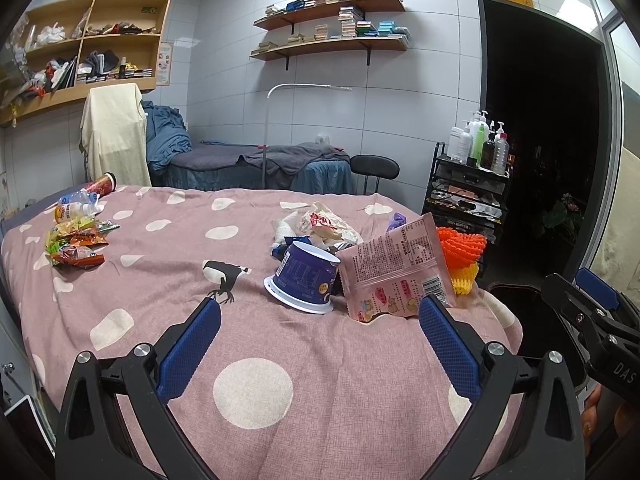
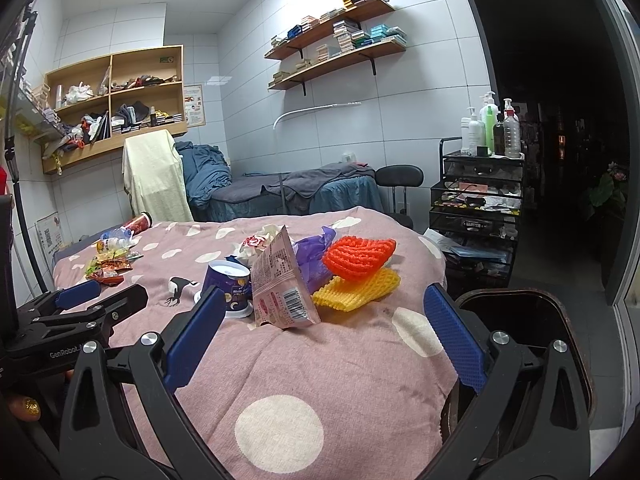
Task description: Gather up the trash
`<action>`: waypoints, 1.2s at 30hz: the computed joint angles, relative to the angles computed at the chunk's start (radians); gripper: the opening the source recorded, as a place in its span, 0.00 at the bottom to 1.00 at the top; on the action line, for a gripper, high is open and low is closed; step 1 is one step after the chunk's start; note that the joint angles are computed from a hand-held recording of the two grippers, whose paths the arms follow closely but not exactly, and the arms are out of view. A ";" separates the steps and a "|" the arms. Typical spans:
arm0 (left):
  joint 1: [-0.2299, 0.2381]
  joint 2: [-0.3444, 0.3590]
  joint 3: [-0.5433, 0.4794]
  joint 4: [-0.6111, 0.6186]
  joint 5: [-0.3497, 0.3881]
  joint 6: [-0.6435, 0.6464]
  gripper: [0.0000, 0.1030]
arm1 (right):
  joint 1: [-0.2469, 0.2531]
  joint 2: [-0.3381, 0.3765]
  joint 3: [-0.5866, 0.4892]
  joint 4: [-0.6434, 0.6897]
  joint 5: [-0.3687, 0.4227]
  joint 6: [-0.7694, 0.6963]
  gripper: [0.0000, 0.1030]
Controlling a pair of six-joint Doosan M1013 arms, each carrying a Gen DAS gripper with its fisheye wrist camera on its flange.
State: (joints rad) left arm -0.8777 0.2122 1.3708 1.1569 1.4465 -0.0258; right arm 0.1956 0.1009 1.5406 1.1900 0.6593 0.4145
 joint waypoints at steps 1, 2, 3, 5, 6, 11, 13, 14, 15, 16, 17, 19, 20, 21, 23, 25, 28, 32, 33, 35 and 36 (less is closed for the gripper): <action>0.000 0.000 0.000 0.000 -0.001 -0.001 0.95 | 0.000 0.000 0.000 0.000 0.000 0.000 0.95; 0.000 0.001 0.000 0.000 0.000 0.001 0.95 | 0.001 0.000 0.002 0.002 0.000 -0.002 0.95; 0.001 0.002 -0.002 -0.001 -0.001 0.004 0.95 | 0.001 0.000 0.002 0.001 0.000 -0.001 0.95; 0.001 0.002 -0.002 -0.002 -0.002 0.003 0.95 | 0.002 0.001 0.001 0.000 0.001 -0.001 0.95; 0.002 0.002 -0.002 -0.004 -0.004 0.002 0.95 | 0.003 0.000 0.003 0.001 0.000 -0.002 0.95; 0.003 0.003 -0.004 -0.009 -0.008 0.005 0.95 | 0.008 0.003 0.004 -0.002 -0.002 0.000 0.95; 0.005 0.003 -0.005 -0.012 -0.012 0.007 0.95 | 0.010 0.002 0.008 -0.001 -0.003 -0.001 0.95; 0.006 0.002 -0.004 -0.015 -0.015 0.008 0.95 | 0.011 0.002 0.008 -0.003 -0.003 0.001 0.95; 0.008 0.001 -0.003 -0.019 -0.018 0.009 0.95 | 0.009 0.003 0.007 -0.003 0.000 0.002 0.95; 0.010 0.000 -0.002 -0.022 -0.020 0.011 0.95 | 0.006 0.008 0.002 -0.005 0.008 0.004 0.95; 0.011 -0.001 -0.001 -0.026 -0.022 0.013 0.95 | 0.007 0.008 0.003 -0.006 0.010 0.003 0.95; 0.016 -0.003 0.003 -0.041 -0.029 0.021 0.95 | 0.006 0.017 -0.006 -0.014 0.019 0.003 0.95; 0.021 -0.005 0.005 -0.054 -0.037 0.027 0.95 | 0.008 0.021 -0.010 -0.028 0.030 0.009 0.95; 0.026 -0.008 0.008 -0.070 -0.047 0.034 0.95 | 0.008 0.026 -0.017 -0.040 0.040 0.018 0.95; 0.040 -0.015 0.017 -0.106 -0.074 0.043 0.95 | 0.011 0.038 -0.029 -0.062 0.066 0.031 0.95; 0.055 -0.022 0.027 -0.142 -0.102 0.053 0.95 | 0.015 0.049 -0.043 -0.087 0.088 0.042 0.95; 0.076 -0.031 0.038 -0.188 -0.132 0.070 0.95 | 0.025 0.078 -0.085 -0.144 0.143 0.070 0.95; 0.111 -0.040 0.045 -0.249 -0.176 0.118 0.94 | 0.042 0.122 -0.148 -0.183 0.201 0.078 0.95; 0.120 -0.040 0.044 -0.263 -0.184 0.133 0.94 | 0.047 0.135 -0.168 -0.196 0.215 0.086 0.95; 0.143 -0.042 0.041 -0.295 -0.206 0.171 0.94 | 0.056 0.160 -0.208 -0.233 0.239 0.115 0.94; 0.156 -0.041 0.038 -0.311 -0.213 0.190 0.93 | 0.060 0.178 -0.234 -0.246 0.261 0.130 0.92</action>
State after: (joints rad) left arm -0.7215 0.1715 1.4087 0.8454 1.2340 0.1640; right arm 0.2557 0.2792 1.3067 0.9436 0.9207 0.5443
